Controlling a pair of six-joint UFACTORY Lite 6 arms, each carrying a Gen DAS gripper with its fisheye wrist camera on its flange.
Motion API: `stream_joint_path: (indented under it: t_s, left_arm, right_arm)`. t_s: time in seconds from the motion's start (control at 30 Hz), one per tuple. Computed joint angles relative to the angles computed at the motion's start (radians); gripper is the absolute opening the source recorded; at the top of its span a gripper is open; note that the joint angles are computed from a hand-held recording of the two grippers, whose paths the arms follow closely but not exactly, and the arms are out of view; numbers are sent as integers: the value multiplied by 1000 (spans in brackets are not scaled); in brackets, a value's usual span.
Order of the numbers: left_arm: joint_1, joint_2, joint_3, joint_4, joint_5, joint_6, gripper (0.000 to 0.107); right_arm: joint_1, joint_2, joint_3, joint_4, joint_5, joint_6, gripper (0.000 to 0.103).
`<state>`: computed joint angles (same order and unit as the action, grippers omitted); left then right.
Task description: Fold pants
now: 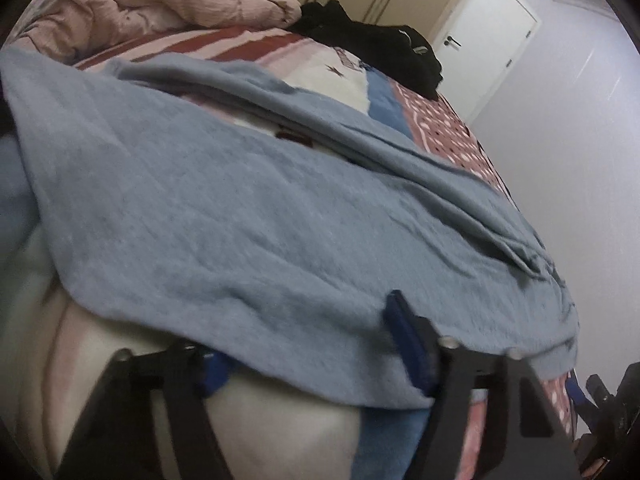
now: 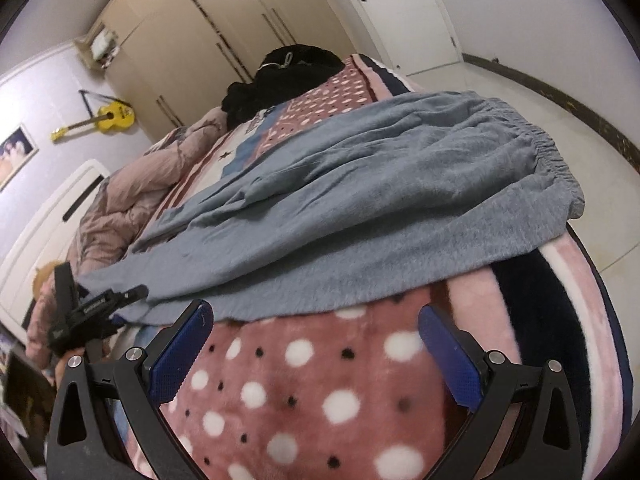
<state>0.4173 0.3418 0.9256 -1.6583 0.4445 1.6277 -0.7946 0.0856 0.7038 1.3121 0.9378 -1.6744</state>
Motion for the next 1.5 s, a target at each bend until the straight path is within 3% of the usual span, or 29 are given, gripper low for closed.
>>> stream_joint_path:
  t_s: [0.07, 0.17, 0.33, 0.67, 0.73, 0.8, 0.83, 0.9, 0.97, 1.1, 1.5]
  left_arm:
    - [3, 21, 36, 31, 1, -27, 29]
    - [6, 26, 67, 84, 30, -73, 7]
    - [-1, -130, -21, -39, 33, 99, 5]
    - [18, -179, -12, 8, 40, 57, 5]
    - [23, -195, -23, -3, 37, 73, 5]
    - [41, -202, -19, 19, 52, 53, 5]
    - [46, -203, -19, 27, 59, 45, 5]
    - [58, -210, -16, 52, 74, 28, 5]
    - [61, -225, -23, 66, 78, 28, 4]
    - [83, -269, -54, 123, 113, 2, 4]
    - [125, -428, -94, 316, 138, -146, 4]
  right_arm:
    - [6, 16, 16, 10, -4, 14, 102]
    - [26, 23, 31, 11, -34, 49, 99]
    - [13, 2, 17, -21, -36, 64, 98]
    - [96, 112, 111, 117, -141, 134, 99]
    - [98, 123, 128, 157, -159, 144, 93]
    - [107, 126, 144, 178, -216, 176, 66]
    - [107, 130, 152, 180, -233, 197, 60]
    - [97, 143, 170, 158, -243, 253, 29]
    - [86, 141, 173, 143, -223, 264, 13]
    - [50, 92, 132, 152, -168, 205, 5]
    - [-116, -133, 57, 72, 20, 184, 4]
